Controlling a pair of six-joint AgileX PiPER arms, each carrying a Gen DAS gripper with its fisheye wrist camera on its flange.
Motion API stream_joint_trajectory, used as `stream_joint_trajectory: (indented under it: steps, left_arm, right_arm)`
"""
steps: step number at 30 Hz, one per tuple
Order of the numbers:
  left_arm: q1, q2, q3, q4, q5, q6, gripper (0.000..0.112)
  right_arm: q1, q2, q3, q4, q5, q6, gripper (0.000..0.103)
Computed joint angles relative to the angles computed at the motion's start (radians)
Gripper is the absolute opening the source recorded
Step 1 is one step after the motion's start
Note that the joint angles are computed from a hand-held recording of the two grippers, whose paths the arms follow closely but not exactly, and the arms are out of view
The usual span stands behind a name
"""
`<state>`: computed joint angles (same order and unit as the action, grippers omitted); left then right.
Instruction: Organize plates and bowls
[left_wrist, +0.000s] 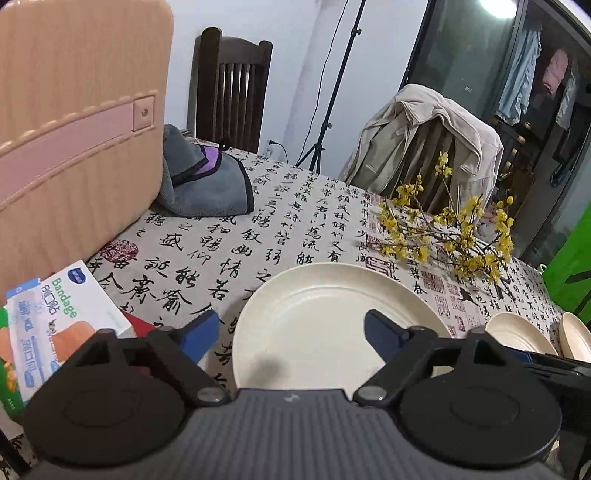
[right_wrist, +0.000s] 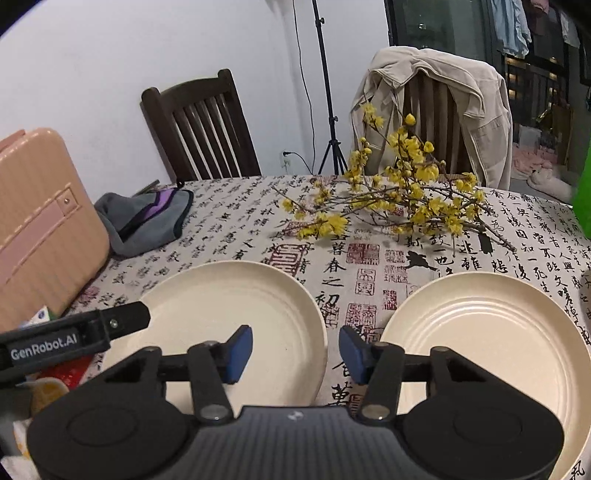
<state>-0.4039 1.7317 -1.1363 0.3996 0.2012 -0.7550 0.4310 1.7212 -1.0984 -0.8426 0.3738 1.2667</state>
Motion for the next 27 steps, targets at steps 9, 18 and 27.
stream_joint_trajectory:
  steps: [9,18,27]
  left_arm:
    - [0.034,0.044,-0.036,-0.238,0.027,0.237,0.064]
    - [0.072,0.082,-0.068,-0.472,0.081,0.433,0.039]
    - [0.077,0.097,-0.079,-0.373,0.101,0.307,0.015]
  right_arm:
    - [-0.013,0.034,-0.016,0.077,0.003,-0.059,0.037]
    - [-0.03,0.054,-0.019,0.143,-0.006,-0.099,0.023]
    - [-0.027,0.077,-0.028,0.132,0.007,-0.076,0.015]
